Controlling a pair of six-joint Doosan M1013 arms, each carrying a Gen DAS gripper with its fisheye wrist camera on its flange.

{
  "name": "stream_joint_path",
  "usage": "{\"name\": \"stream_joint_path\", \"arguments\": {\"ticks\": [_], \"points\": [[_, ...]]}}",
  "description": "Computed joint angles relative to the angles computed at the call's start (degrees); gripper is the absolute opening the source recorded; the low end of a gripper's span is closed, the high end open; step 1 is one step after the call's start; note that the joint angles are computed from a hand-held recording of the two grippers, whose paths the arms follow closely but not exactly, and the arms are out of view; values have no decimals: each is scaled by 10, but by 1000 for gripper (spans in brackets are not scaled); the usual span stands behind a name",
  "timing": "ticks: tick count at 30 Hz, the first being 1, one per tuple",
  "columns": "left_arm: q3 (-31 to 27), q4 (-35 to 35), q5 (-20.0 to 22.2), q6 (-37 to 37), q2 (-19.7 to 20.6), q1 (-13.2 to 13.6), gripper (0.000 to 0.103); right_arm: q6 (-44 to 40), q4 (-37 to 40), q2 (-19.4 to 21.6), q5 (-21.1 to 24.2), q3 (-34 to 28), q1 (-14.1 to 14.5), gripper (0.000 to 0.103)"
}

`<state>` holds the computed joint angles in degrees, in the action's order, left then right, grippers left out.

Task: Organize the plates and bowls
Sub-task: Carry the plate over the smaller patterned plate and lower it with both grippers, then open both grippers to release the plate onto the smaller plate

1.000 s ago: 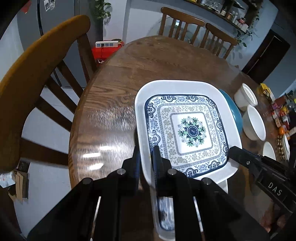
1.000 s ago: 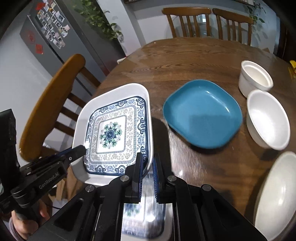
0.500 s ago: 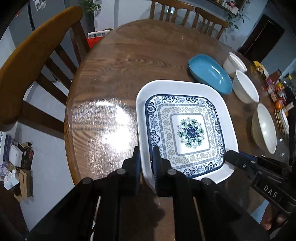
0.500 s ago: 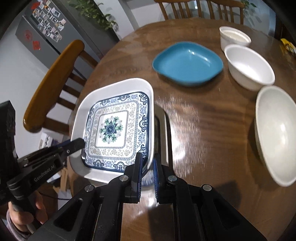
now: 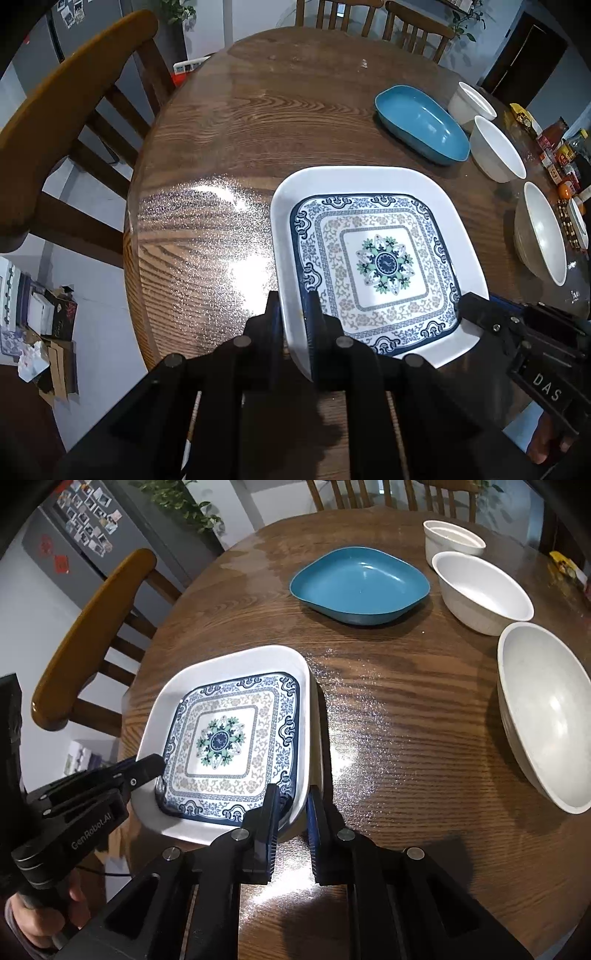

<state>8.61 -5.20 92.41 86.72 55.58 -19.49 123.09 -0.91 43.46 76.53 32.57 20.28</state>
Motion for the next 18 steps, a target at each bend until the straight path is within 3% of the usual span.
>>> {"name": "stream_joint_path", "arguments": {"ticks": [5, 10, 18], "points": [[61, 19, -57, 8, -35, -3, 11, 1, -33, 1, 4, -8, 4, 14], [30, 16, -58, 9, -25, -5, 12, 5, -42, -4, -7, -5, 2, 15], [16, 26, -73, 21, -24, -12, 43, 8, -70, -16, -32, -1, 2, 15]]}}
